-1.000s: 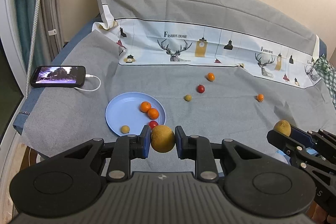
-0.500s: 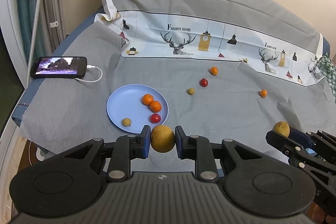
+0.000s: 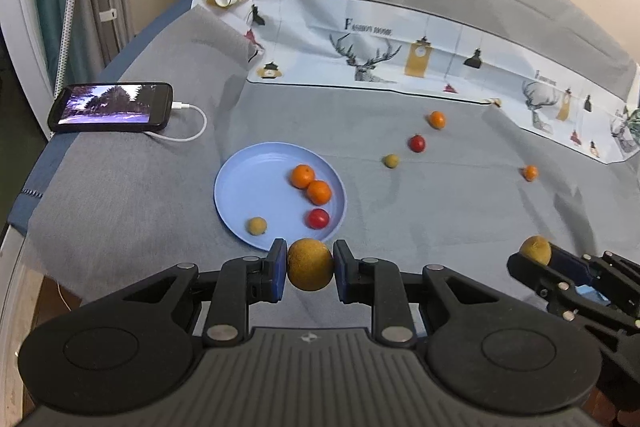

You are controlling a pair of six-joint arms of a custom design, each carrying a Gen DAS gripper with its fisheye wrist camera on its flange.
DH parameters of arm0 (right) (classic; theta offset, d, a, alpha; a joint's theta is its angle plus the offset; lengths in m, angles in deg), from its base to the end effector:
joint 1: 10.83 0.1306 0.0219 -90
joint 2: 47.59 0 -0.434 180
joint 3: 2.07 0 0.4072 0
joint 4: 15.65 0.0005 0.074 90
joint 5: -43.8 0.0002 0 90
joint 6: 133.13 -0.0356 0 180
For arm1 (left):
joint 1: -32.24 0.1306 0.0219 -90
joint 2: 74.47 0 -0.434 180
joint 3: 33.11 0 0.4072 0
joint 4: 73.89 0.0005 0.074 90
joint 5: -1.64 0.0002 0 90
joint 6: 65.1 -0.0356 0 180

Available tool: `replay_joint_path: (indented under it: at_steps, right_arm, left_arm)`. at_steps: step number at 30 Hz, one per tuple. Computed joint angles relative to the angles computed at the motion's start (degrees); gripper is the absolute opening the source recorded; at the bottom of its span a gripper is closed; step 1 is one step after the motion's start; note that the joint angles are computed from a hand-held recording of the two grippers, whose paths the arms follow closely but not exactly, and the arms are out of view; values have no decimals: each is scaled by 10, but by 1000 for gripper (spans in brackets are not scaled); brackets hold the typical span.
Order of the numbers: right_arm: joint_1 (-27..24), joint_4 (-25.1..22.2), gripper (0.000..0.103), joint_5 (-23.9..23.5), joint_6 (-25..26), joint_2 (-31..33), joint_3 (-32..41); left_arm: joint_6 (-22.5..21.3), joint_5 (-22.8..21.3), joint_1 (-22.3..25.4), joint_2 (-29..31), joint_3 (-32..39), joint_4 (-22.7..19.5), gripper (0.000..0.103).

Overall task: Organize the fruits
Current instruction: 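Carry both held yellow fruits toward the blue plate, then open both tools over the blue plate to drop the yellow fruits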

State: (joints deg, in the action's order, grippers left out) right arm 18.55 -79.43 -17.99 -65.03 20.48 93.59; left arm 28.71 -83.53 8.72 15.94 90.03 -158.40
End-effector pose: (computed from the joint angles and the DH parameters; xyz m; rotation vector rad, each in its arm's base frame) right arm 0.2748 0.1348 0.6594 0.1303 2.1141 -0.0146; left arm 0.3976 -0.1769 0.6986 0.4630 2.4524 -0.3065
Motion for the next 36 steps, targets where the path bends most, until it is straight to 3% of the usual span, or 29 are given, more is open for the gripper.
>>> replay_joint_path:
  at_steps: [14, 27, 28, 30, 32, 36]
  right_arm:
    - [-108, 56, 30, -159, 84, 148, 35]
    - [-132, 71, 30, -215, 184, 271, 77]
    - [-134, 70, 31, -221, 190, 278, 80]
    - [-136, 56, 40, -233, 203, 291, 92]
    - [-133, 49, 72, -220, 211, 293, 97]
    - [-129, 40, 82, -211, 205, 267, 82]
  left_arm:
    - [-29, -31, 12, 140, 54, 24, 27]
    - [-40, -69, 20, 220, 74, 33, 29]
    - [-43, -70, 20, 221, 73, 37, 34]
    - [-46, -73, 20, 219, 70, 46, 91]
    - [-44, -63, 21, 196, 40, 88, 101]
    - [-49, -39, 22, 182, 36, 58, 102]
